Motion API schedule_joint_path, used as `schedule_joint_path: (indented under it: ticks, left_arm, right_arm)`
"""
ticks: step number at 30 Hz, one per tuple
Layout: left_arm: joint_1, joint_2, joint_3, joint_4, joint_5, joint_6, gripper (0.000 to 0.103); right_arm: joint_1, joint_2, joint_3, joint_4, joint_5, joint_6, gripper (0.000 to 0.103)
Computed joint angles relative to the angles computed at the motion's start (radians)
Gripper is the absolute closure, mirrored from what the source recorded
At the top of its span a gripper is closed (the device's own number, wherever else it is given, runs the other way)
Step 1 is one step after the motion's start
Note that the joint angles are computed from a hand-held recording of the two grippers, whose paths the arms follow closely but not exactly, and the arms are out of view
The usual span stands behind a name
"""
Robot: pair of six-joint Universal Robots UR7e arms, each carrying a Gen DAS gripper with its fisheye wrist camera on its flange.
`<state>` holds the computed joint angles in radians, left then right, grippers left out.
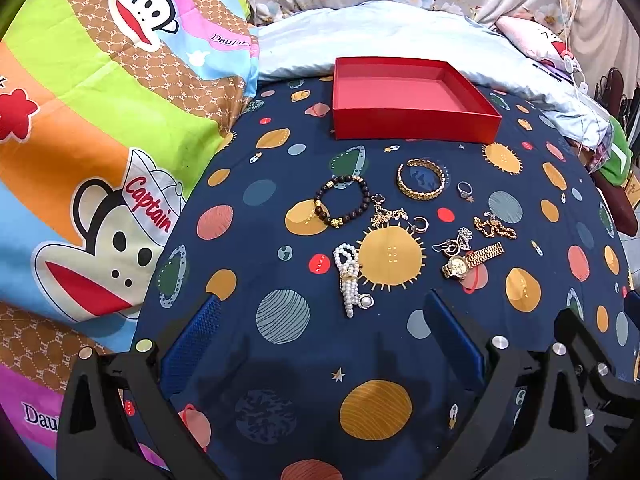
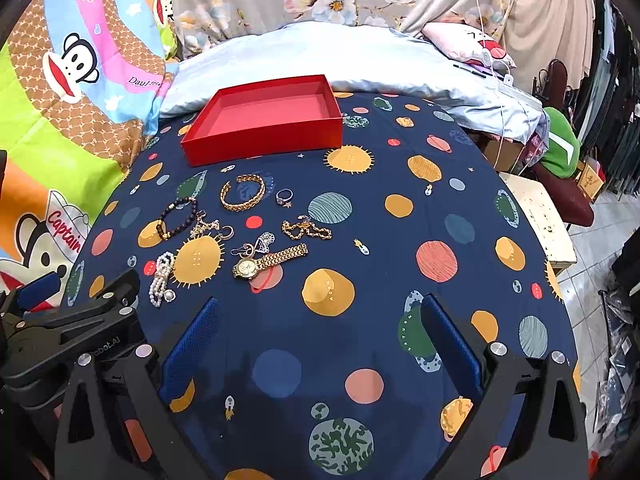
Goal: Organize jewelry
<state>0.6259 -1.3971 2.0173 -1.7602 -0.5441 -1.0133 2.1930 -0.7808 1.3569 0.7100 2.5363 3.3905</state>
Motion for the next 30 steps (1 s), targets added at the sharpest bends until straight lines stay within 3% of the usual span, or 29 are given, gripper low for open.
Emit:
schedule_joint_path:
  ticks: [30]
  left_arm:
    - [0.026,-0.004,-0.010,0.032,-0.002,-0.027,0.005]
  right_arm:
    - [-0.009,0.035,-0.036,0.019,-0.026,-0.006,0.005]
